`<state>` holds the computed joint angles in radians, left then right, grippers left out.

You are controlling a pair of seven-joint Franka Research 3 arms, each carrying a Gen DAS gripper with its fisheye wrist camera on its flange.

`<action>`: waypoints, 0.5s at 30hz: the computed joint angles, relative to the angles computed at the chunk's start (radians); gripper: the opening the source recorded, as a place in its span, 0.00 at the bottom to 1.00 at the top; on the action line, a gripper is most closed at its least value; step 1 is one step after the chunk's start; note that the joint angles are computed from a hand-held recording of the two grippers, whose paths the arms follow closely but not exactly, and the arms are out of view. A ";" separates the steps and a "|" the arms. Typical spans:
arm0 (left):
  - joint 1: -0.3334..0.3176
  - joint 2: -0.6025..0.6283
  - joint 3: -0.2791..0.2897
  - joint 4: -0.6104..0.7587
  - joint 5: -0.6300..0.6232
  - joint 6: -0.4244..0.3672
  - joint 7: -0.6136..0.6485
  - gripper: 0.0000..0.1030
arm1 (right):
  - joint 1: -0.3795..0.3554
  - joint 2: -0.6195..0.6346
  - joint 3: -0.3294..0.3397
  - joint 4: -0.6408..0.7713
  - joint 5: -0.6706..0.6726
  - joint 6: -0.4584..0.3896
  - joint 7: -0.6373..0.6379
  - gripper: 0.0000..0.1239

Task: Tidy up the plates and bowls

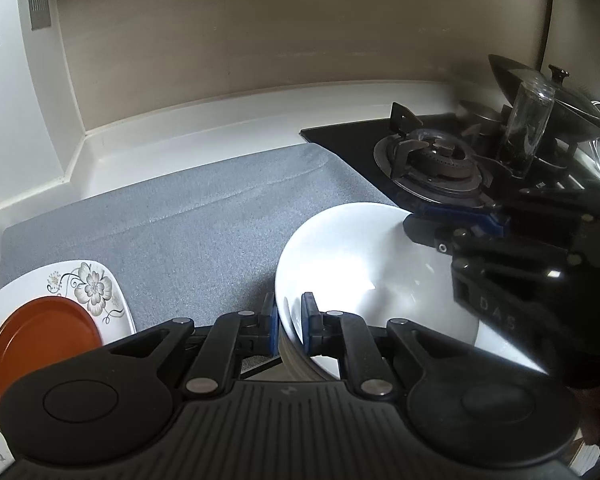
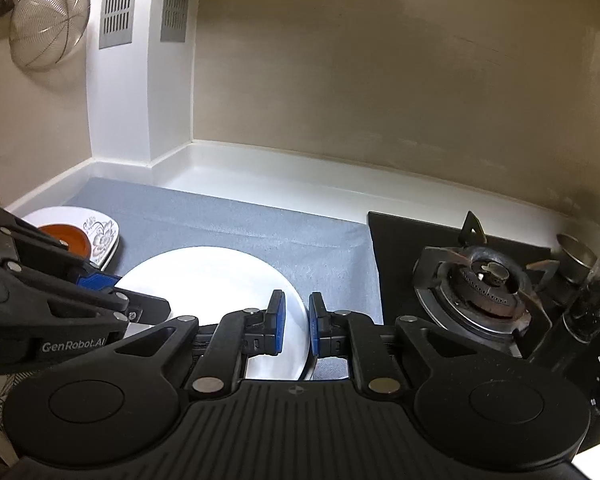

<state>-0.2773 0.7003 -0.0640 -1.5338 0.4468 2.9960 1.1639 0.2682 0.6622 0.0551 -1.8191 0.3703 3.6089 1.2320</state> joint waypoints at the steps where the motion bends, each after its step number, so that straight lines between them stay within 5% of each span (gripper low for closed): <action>1: -0.001 0.002 0.001 0.003 0.001 -0.001 0.000 0.11 | -0.006 -0.003 0.004 -0.003 -0.006 -0.001 0.003 0.11; 10: 0.002 0.015 -0.006 0.020 -0.011 -0.032 -0.005 0.14 | -0.046 -0.033 0.025 0.005 -0.015 -0.137 0.054 0.17; 15: -0.003 0.010 0.003 0.011 -0.018 -0.031 -0.031 0.20 | -0.105 -0.045 0.067 0.046 -0.014 -0.300 0.105 0.21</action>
<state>-0.2807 0.7107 -0.0606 -1.5223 0.4289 2.9645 1.1327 0.1629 0.6173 0.1218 -1.7731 0.3565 3.3088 1.3371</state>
